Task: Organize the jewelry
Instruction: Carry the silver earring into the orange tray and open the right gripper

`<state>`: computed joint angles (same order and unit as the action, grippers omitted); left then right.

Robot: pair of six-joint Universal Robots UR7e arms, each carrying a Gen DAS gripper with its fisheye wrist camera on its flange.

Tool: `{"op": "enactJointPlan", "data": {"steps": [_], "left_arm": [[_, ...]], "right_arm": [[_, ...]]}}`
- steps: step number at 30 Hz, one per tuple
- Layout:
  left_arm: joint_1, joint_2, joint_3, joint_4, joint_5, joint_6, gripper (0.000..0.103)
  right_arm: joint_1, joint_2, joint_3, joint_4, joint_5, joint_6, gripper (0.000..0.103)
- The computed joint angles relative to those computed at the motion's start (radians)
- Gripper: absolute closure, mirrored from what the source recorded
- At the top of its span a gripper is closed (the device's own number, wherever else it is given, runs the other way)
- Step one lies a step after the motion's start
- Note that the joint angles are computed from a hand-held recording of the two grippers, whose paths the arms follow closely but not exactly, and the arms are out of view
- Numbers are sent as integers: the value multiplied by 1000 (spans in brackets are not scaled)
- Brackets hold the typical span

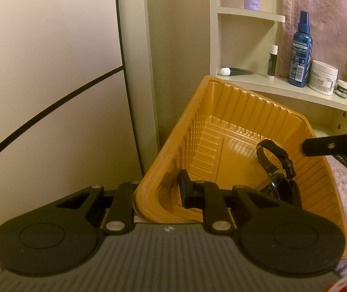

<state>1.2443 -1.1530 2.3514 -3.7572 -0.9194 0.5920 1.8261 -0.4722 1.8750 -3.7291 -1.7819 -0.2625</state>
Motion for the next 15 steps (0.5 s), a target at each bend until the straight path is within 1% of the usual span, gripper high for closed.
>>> {"op": "enactJointPlan", "data": {"steps": [4,11,14,15], "left_arm": [[1,-2,-1,6,-1,-1,86],[2,-6,-5,18,0,-5,86],[2,-5,-6,19,0,-5,86],[2,-5,-6,19,0,-5,86]], "right_arm": [[0,37,-53,33,11,-12,88],[5,61,-94,74,-10,-40,87],[6,64,-106,96,-25,-36,84],[6,62,-103,96,-24,-36,81]]}}
